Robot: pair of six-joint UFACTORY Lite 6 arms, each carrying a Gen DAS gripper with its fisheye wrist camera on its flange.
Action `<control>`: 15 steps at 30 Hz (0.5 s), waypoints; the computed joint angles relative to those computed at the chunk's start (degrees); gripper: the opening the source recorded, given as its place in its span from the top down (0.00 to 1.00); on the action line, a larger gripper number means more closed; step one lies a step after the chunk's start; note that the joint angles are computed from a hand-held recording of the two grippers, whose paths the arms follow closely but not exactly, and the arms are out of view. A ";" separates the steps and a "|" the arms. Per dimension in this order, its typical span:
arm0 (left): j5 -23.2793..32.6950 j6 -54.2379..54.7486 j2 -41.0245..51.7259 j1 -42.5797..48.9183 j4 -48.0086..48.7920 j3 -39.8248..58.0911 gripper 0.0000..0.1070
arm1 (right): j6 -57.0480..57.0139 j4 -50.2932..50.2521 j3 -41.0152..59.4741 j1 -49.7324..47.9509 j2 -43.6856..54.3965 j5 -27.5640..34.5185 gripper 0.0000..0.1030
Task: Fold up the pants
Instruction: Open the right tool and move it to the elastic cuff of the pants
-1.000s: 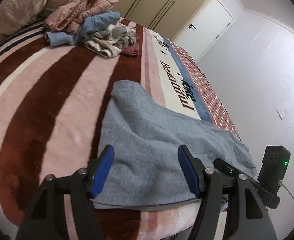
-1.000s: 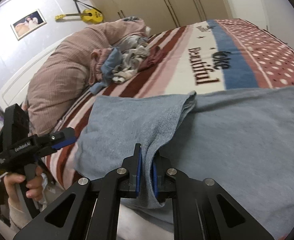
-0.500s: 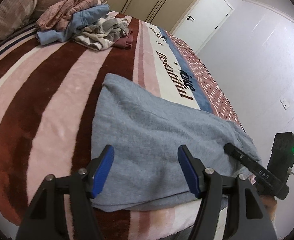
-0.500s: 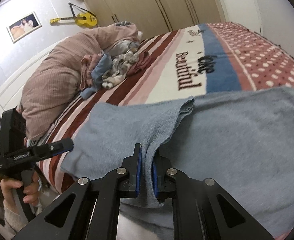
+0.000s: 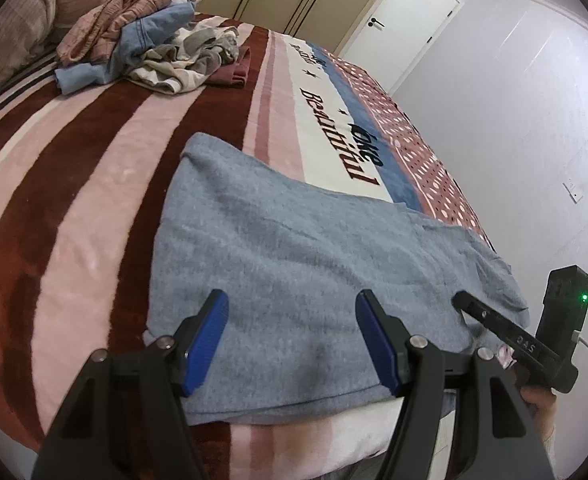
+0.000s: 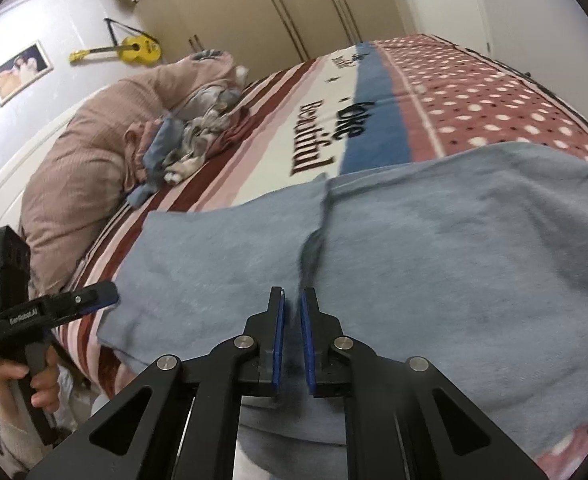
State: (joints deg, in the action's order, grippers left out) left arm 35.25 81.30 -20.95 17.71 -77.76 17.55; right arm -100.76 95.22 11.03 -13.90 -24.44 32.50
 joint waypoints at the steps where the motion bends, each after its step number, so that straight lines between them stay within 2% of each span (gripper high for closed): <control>1: -0.07 -0.14 0.11 -0.05 0.02 0.10 0.42 | 1.03 -1.65 0.60 -0.58 1.15 0.92 0.93; 2: 0.01 -0.69 -0.06 -0.08 0.35 0.21 0.42 | 1.70 -2.54 0.71 -0.47 1.41 1.07 0.93; 3: 0.13 -1.30 -0.61 -0.05 0.83 0.11 0.42 | 2.09 -2.92 0.56 0.01 1.18 0.55 0.88; 4: 0.04 -2.06 -1.18 -0.22 1.41 0.10 0.42 | 2.26 -3.12 0.18 0.41 0.65 0.13 0.82; 5: -0.15 -3.02 -1.98 -0.55 2.13 0.05 0.42 | 2.58 -3.35 -0.23 0.63 -0.14 -0.29 0.71; 8: -0.33 -5.27 -3.67 -1.35 3.74 0.03 0.42 | 4.45 -6.48 -1.05 -1.68 -2.11 0.53 0.69; 10: -0.16 -7.48 -5.42 -2.31 5.04 0.00 0.42 | 6.31 -10.48 -1.57 -6.23 -3.88 2.74 0.67; 15: -4.47 -15.06 -10.77 -7.98 8.68 -0.22 0.37 | 4.35 -19.71 -3.24 -25.24 -8.81 10.74 0.47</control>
State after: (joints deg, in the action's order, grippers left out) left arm 30.78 66.24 -31.72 9.73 -69.08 17.33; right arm -96.41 75.51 7.79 -39.14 -33.25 43.24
